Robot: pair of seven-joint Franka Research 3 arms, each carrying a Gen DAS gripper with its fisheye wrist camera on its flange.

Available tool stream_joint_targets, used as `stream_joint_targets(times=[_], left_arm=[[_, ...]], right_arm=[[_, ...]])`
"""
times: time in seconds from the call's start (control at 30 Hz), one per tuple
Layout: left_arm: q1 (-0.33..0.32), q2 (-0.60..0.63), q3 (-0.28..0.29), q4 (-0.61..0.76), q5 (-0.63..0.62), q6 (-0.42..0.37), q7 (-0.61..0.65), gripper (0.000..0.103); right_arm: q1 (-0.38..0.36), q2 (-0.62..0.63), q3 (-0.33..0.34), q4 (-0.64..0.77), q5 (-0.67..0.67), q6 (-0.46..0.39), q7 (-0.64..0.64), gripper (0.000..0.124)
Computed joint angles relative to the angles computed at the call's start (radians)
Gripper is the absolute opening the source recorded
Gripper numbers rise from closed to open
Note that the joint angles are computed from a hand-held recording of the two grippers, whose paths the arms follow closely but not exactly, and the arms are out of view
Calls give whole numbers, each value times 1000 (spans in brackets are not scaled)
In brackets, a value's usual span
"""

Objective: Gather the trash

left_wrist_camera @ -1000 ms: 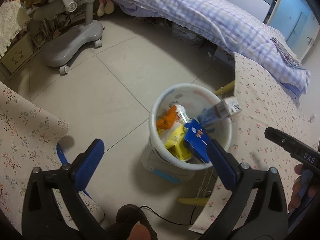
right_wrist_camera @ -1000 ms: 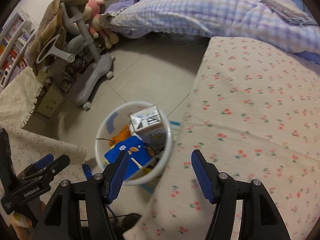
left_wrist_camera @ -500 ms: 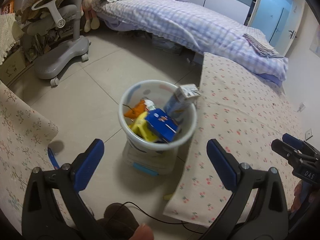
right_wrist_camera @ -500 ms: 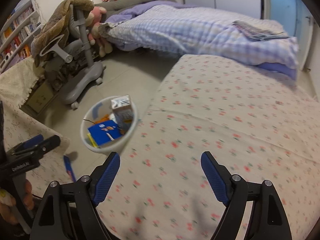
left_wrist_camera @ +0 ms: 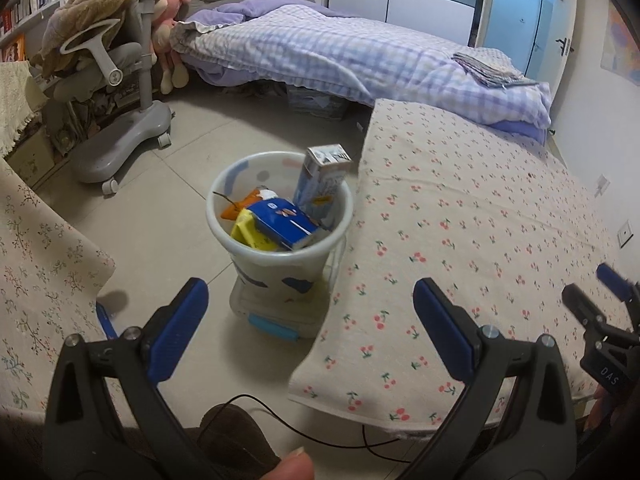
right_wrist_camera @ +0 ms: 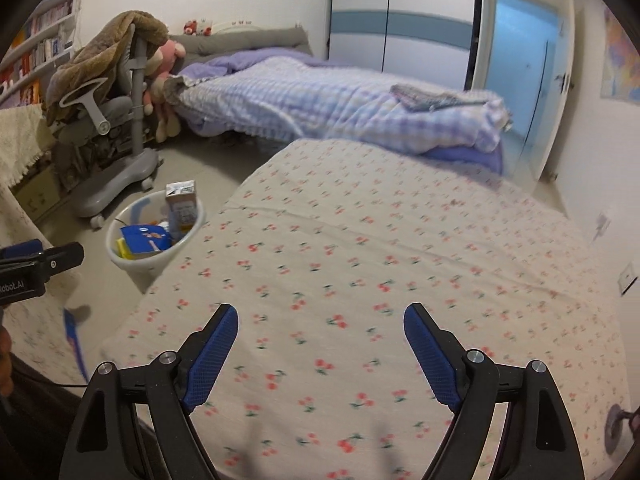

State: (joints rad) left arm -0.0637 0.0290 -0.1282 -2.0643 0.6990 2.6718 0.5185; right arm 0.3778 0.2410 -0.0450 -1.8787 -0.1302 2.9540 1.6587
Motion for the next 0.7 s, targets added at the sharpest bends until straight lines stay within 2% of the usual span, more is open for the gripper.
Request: stream_joint_targets(times=[0.1,0.13,0.27,0.7], left_arm=[[-10,-1,-4,-3,64,6,-59,102],[-13,0,-5,-2,88,6,-78,102],[-26,8,-13,4,106,-7,-62,102],[-30,0,-11,-3,143,-6,-104,102]], right_arm=[[39,-14,-64,-39,-86,70,73,87],[36,-18,-66,-47,-87,80,80,87],[-13,-25,-21,-48,-13,72,39,88],[-7,-22,-19,-46,13,74,8,88]])
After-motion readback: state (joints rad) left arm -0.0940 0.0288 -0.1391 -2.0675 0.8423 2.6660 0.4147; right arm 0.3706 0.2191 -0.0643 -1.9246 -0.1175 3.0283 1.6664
